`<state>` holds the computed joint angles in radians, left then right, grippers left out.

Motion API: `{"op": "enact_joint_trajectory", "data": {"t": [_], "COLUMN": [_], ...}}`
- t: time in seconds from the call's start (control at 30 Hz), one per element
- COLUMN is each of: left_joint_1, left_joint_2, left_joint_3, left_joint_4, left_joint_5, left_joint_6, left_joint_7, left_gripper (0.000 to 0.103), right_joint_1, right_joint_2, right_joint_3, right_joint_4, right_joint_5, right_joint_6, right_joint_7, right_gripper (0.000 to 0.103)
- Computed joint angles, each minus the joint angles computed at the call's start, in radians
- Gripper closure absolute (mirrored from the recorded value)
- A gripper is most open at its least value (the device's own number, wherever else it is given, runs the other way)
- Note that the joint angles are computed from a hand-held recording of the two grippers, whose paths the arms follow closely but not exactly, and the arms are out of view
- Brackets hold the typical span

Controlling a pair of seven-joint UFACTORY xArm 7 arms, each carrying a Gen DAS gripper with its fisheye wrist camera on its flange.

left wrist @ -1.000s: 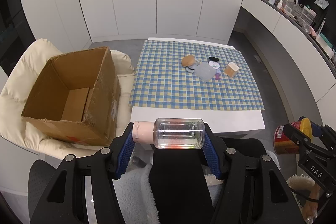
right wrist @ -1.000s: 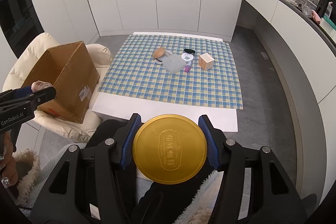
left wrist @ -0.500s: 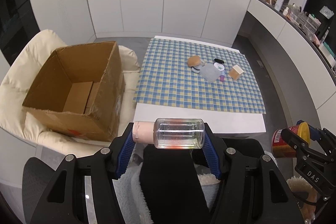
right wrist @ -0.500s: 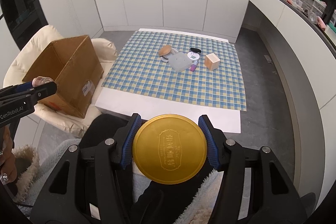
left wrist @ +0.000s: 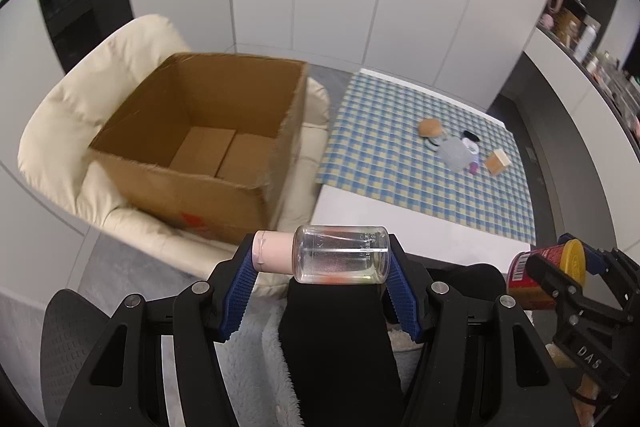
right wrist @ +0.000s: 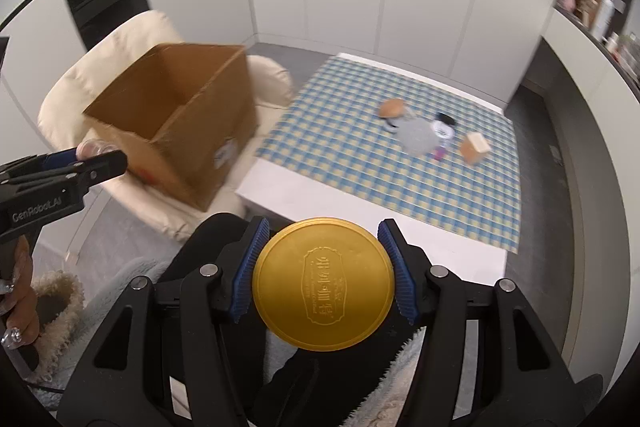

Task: Organize objects
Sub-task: 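Carry the can and bottle with both tools over the cardboard box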

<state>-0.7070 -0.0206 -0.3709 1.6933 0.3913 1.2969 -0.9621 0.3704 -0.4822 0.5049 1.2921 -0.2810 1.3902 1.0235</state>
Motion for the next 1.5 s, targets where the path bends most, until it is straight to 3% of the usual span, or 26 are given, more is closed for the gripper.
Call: {"op": "enact_joint_trajectory", "data": {"t": [0.2, 0.53, 0.87, 1.17, 1.33, 1.5], "left_joint_1": [0.047, 0.169, 0.244, 0.259, 0.248, 0.243], "left_joint_2": [-0.099, -0.244, -0.282, -0.203, -0.123, -0.048], "left_joint_3": [0.002, -0.031, -0.043, -0.03, -0.019, 0.038], "left_joint_4": [-0.096, -0.21, -0.25, -0.15, -0.037, 0.013], "left_joint_5": [-0.02, -0.053, -0.087, -0.06, 0.043, 0.078], "left_joint_6": [-0.005, 0.032, 0.023, 0.073, 0.124, 0.08], "left_joint_7": [-0.027, -0.052, -0.032, 0.032, 0.081, 0.101], "left_gripper": [0.042, 0.042, 0.042, 0.042, 0.042, 0.042], "right_joint_1": [0.029, 0.171, 0.313, 0.38, 0.414, 0.455], "right_joint_2": [0.143, 0.397, 0.526, 0.56, 0.641, 0.757], "right_joint_3": [0.019, 0.004, -0.084, -0.164, -0.199, -0.263], "right_joint_4": [0.094, 0.302, 0.415, 0.449, 0.57, 0.723], "right_joint_5": [-0.046, -0.172, -0.211, -0.221, -0.275, -0.303], "right_joint_6": [-0.042, -0.077, -0.077, -0.072, -0.024, -0.008], "right_joint_7": [-0.039, -0.087, -0.137, -0.176, -0.234, -0.289], "right_gripper": [0.044, 0.044, 0.044, 0.044, 0.044, 0.044]}}
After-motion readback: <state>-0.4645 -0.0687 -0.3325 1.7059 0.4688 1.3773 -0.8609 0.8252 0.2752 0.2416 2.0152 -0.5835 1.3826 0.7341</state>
